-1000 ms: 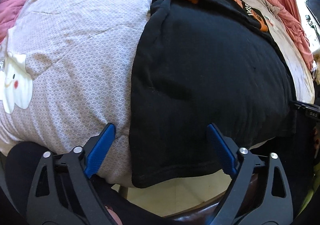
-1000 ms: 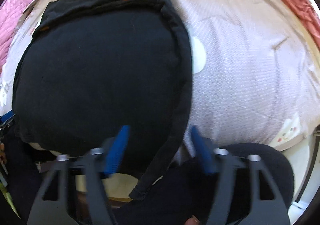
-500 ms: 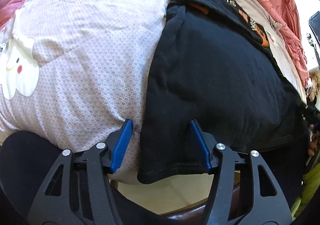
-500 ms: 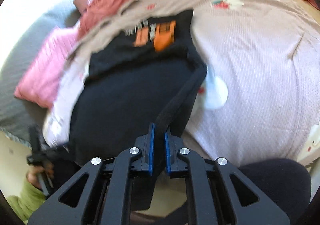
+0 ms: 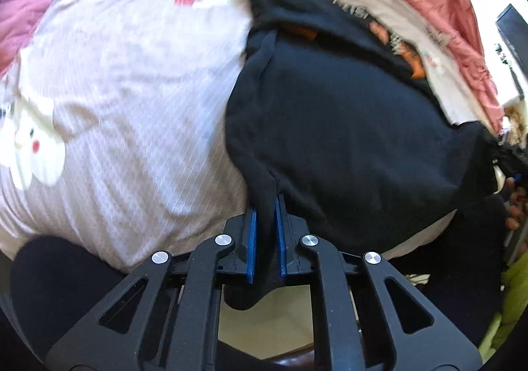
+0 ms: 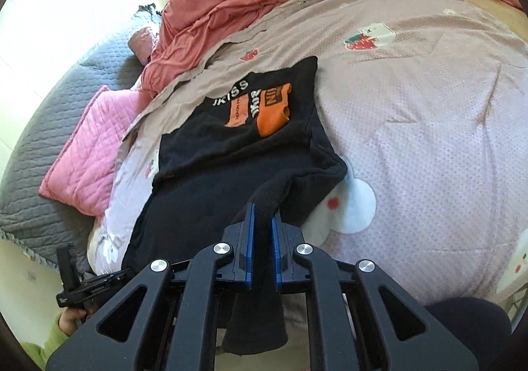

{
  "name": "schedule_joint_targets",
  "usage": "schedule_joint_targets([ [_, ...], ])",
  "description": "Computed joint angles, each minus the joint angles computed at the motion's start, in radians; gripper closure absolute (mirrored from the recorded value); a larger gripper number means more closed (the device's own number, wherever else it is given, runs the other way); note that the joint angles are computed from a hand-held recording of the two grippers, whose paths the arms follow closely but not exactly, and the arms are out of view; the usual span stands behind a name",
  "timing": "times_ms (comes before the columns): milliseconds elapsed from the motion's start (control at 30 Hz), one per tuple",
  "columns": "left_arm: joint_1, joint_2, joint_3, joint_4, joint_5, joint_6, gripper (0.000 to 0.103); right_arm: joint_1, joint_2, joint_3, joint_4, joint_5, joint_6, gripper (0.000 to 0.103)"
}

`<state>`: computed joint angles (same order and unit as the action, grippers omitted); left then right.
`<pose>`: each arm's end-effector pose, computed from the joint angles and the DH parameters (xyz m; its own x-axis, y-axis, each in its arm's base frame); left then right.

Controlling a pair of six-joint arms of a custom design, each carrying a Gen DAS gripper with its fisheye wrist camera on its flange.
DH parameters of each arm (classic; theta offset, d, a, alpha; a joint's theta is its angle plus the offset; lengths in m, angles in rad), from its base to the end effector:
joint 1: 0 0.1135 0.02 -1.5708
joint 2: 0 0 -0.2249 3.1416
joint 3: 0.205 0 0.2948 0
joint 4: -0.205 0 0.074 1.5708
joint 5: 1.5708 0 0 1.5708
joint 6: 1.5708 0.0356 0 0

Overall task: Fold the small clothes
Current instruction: 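Lift the hem with both grippers, fold it toward the collar, open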

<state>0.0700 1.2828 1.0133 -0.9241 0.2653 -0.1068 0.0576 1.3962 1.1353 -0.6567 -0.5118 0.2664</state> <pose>0.2902 0.0110 0.2094 -0.9252 -0.1680 -0.3402 -0.0702 0.9570 -0.2816 0.3375 0.0369 0.2351 -0.8563 0.1805 -0.4839 -0.1263 0.8352 0.5352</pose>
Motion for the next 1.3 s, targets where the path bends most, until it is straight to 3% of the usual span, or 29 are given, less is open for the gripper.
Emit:
schedule_joint_targets([
  [133,0.051,0.020,0.086,0.014,0.045,-0.012,0.098,0.004,0.035,0.031,0.045,0.008,0.003,0.095],
  [367,0.079,0.205,0.302,0.075,0.055,-0.074,0.098,-0.006,0.195,0.185,0.120,0.025,0.040,0.095],
  [567,0.024,0.501,0.599,0.098,-0.024,-0.147,0.098,-0.001,0.396,0.386,0.128,0.063,0.083,0.095],
  [833,0.007,0.795,0.922,0.037,-0.076,-0.177,0.098,0.020,0.687,0.693,0.040,0.142,0.133,0.095],
  [967,0.000,0.946,1.085,-0.005,-0.100,-0.186,0.098,0.021,0.788,0.779,0.029,0.161,0.142,0.095],
  [1133,-0.015,1.033,1.158,-0.019,-0.122,-0.190,0.097,0.008,0.840,0.808,0.033,0.120,0.118,0.095],
  [1200,-0.012,1.001,1.109,0.009,-0.117,-0.199,0.097,-0.001,0.833,0.808,0.031,0.089,0.120,0.092],
  [1300,0.001,0.911,1.001,0.075,-0.078,-0.222,0.087,-0.007,0.808,0.797,0.029,0.060,0.097,0.086],
])
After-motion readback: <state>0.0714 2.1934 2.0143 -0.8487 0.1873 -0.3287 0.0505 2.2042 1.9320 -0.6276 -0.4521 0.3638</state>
